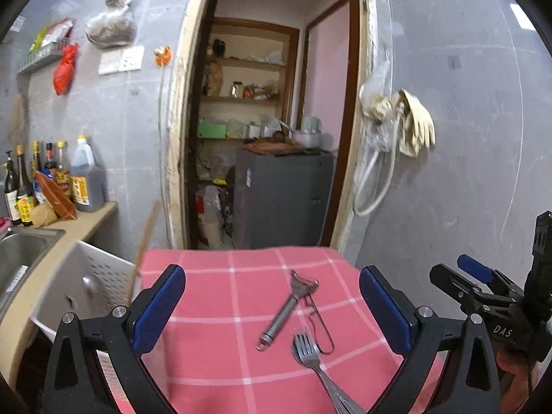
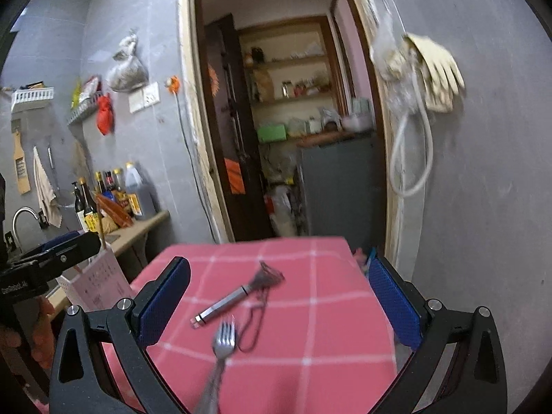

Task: Organize utensils
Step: 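Move both open tools back over the peeler and fork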

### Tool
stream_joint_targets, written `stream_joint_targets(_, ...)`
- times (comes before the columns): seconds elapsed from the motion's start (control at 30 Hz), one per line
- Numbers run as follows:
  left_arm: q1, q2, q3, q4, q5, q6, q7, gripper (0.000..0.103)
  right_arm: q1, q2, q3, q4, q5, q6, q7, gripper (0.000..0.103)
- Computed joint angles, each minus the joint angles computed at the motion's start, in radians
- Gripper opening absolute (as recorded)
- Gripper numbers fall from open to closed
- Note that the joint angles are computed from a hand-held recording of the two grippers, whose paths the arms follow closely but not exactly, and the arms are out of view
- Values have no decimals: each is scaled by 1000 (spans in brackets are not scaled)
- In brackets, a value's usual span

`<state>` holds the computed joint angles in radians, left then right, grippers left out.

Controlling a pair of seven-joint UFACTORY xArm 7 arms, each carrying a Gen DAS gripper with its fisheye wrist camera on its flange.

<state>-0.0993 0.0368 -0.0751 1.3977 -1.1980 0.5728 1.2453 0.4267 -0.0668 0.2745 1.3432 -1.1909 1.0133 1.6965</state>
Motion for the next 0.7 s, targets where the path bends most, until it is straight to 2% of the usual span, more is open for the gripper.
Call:
stream_joint_targets(0.27,-23,88,-40,21,116,-38,-80,102,-75,-39,-50,-150,118,-199,24,102)
stream_joint_targets(0.37,-25,160,-56,80,210,-31,-163,102,-106,-24,-65,-173,167,-280,2,100)
stream_joint_targets(0.5,-17,268,-84,185,328,7,-289,95,-136,29,-94,-171,245,-396,-58,84)
stream_joint_targets(0.57,-15,333,-93,260,400,53,-355,83,-143,73,-111,-155,292,-447,-104,78)
stream_joint_targets(0.7,-13,446,-115,393,524,143,-445,68,-139,160,-144,-104,393,-522,-208,60)
